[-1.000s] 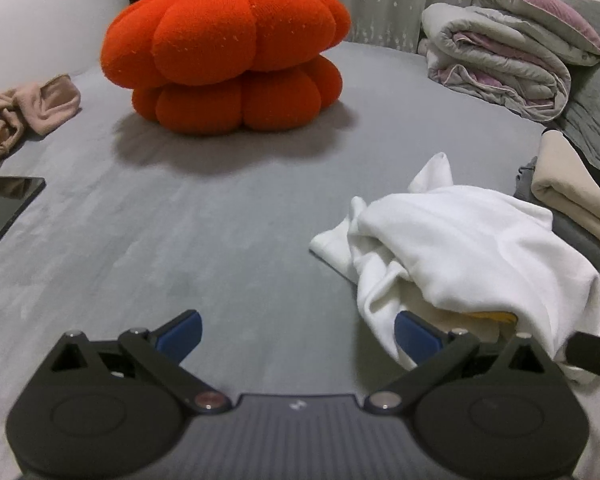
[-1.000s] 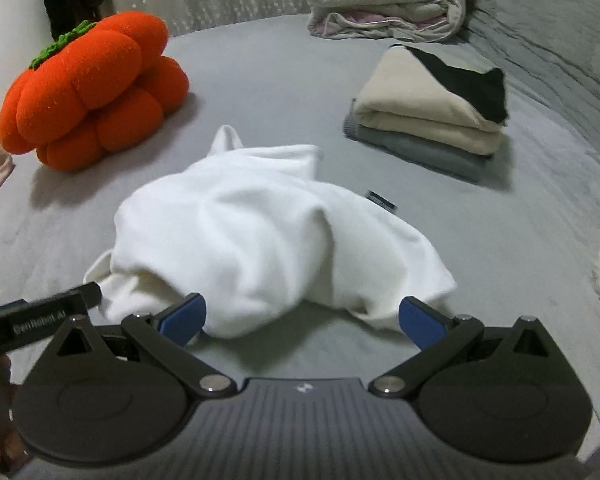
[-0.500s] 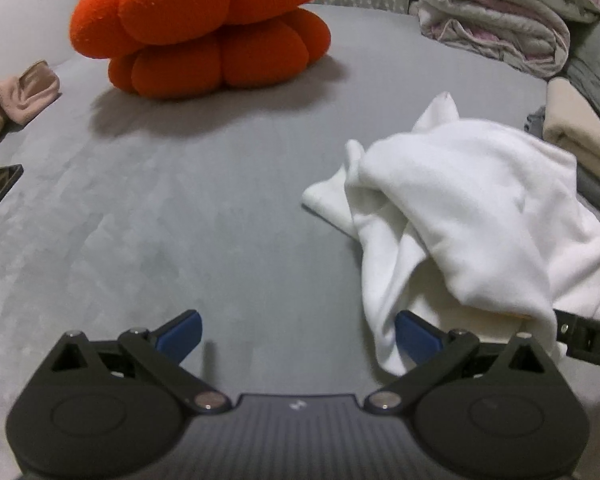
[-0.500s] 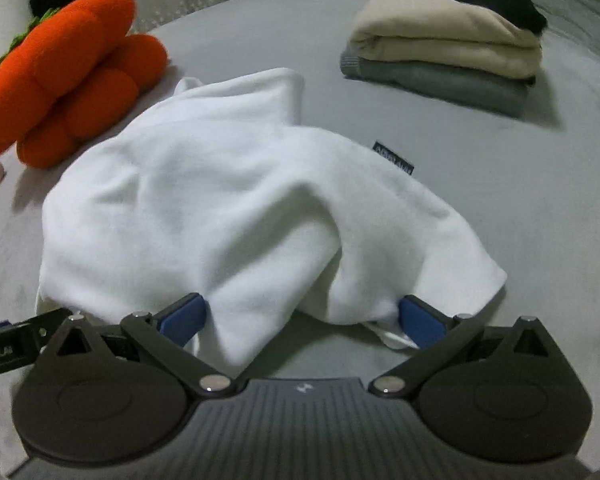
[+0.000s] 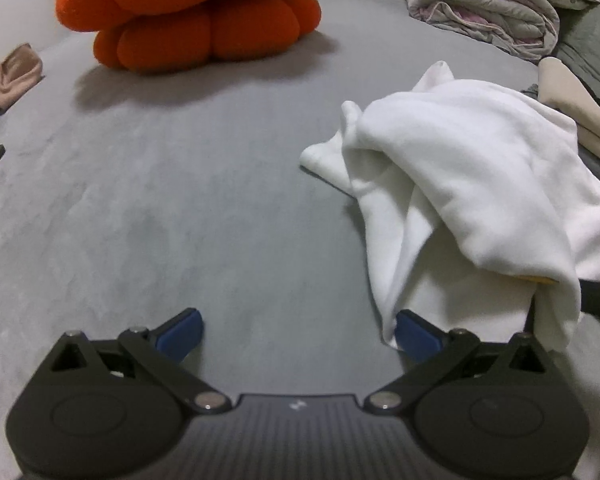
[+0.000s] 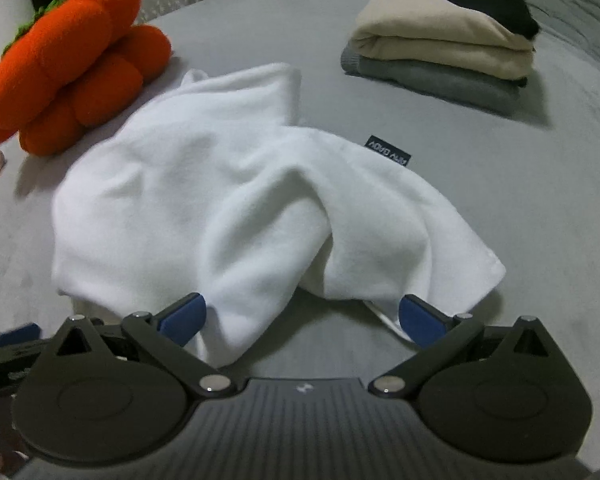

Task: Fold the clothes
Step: 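Move both grippers toward the white sweatshirt and lower onto its edge, then grasp the sweatshirt edge with the left gripper while the right gripper grasps another edge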

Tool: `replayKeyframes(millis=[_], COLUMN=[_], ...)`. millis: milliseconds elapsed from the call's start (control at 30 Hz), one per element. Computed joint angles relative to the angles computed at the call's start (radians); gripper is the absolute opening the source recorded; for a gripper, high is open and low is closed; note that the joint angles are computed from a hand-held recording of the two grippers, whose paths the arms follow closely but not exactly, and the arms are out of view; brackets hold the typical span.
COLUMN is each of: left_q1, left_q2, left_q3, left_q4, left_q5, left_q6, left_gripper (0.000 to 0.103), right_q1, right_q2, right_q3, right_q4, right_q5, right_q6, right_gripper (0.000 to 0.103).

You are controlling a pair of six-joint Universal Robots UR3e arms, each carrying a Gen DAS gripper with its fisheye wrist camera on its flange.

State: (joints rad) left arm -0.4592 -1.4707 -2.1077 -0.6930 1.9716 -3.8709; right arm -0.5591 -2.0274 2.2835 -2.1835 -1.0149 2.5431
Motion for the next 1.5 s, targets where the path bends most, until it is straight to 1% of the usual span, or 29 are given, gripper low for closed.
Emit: replayKeyframes(millis=[100, 167, 233, 267, 333, 433, 500, 567, 600, 633, 667, 700, 733, 767, 900, 1033, 1233, 1333, 1367, 1400, 1433, 1467, 1500], left_q1=[0.006, 0.007, 0.007, 0.004, 0.004, 0.027, 0.052, 0.078, 0.09, 0.099, 0.105, 0.11, 0.107, 0.098, 0.083, 0.05, -0.017, -0.041, -0.049, -0.058, -0.066, -0.073, -0.079], left_q2=[0.012, 0.02, 0.031, 0.035, 0.042, 0.066, 0.084, 0.1, 0.107, 0.112, 0.115, 0.111, 0.103, 0.097, 0.094, 0.101, 0.149, 0.182, 0.2, 0.213, 0.225, 0.237, 0.244], left_q3=[0.028, 0.03, 0.016, 0.009, -0.012, -0.051, -0.096, -0.143, -0.157, -0.17, -0.183, -0.203, -0.214, -0.214, -0.235, -0.245, -0.257, -0.273, -0.279, -0.285, -0.29, -0.294, -0.297], left_q4=[-0.05, -0.051, -0.022, -0.007, 0.034, 0.101, 0.183, 0.266, 0.285, 0.301, 0.323, 0.368, 0.402, 0.414, 0.488, 0.571, 0.622, 0.639, 0.636, 0.634, 0.631, 0.627, 0.625], left_q5=[-0.013, -0.016, -0.018, -0.016, -0.015, -0.052, -0.096, -0.148, -0.176, -0.202, -0.223, -0.239, -0.238, -0.229, -0.202, -0.143, -0.025, 0.026, 0.044, 0.063, 0.085, 0.106, 0.126], left_q6=[-0.033, -0.039, -0.033, -0.033, -0.036, -0.037, -0.025, -0.01, -0.004, -0.002, -0.003, -0.007, -0.013, -0.02, -0.039, -0.051, -0.043, -0.041, -0.041, -0.04, -0.038, -0.035, -0.033], left_gripper=[0.102, 0.101, 0.097, 0.095, 0.088, 0.073, 0.054, 0.047, 0.038, 0.031, 0.02, 0.015, 0.013, 0.006, 0.003, 0.003, 0.002, 0.002, 0.002, 0.002, 0.002, 0.002, 0.002], right_q1=[-0.073, -0.106, -0.131, -0.15, -0.162, -0.182, -0.17, -0.157, -0.156, -0.155, -0.163, -0.17, -0.173, -0.174, -0.17, -0.164, -0.134, -0.11, -0.102, -0.095, -0.089, -0.089, -0.094], right_q2=[-0.09, -0.139, -0.189, -0.222, -0.251, -0.319, -0.332, -0.333, -0.335, -0.337, -0.346, -0.356, -0.364, -0.369, -0.384, -0.4, -0.403, -0.396, -0.393, -0.39, -0.387, -0.386, -0.386], right_q3=[-0.018, -0.027, -0.028, -0.033, -0.038, -0.038, -0.024, -0.013, -0.011, -0.009, -0.009, -0.008, -0.004, 0.0, 0.012, 0.027, 0.052, 0.066, 0.072, 0.077, 0.083, 0.084, 0.082], right_q4=[0.167, 0.251, 0.316, 0.373, 0.425, 0.511, 0.486, 0.457, 0.457, 0.459, 0.477, 0.489, 0.492, 0.492, 0.491, 0.486, 0.433, 0.392, 0.378, 0.365, 0.349, 0.347, 0.354], right_q5=[0.072, 0.105, 0.132, 0.153, 0.186, 0.229, 0.23, 0.229, 0.23, 0.231, 0.237, 0.243, 0.247, 0.25, 0.255, 0.261, 0.266, 0.268, 0.268, 0.268, 0.269, 0.276, 0.286], right_q6=[-0.072, -0.112, -0.145, -0.178, -0.222, -0.304, -0.313, -0.315, -0.321, -0.326, -0.34, -0.353, -0.362, -0.367, -0.38, -0.395, -0.379, -0.364, -0.36, -0.356, -0.351, -0.352, -0.356], right_gripper=[0.103, 0.103, 0.103, 0.103, 0.103, 0.101, 0.096, 0.093, 0.092, 0.092, 0.092, 0.092, 0.092, 0.092, 0.092, 0.091, 0.082, 0.074, 0.069, 0.06, 0.055, 0.042, 0.025])
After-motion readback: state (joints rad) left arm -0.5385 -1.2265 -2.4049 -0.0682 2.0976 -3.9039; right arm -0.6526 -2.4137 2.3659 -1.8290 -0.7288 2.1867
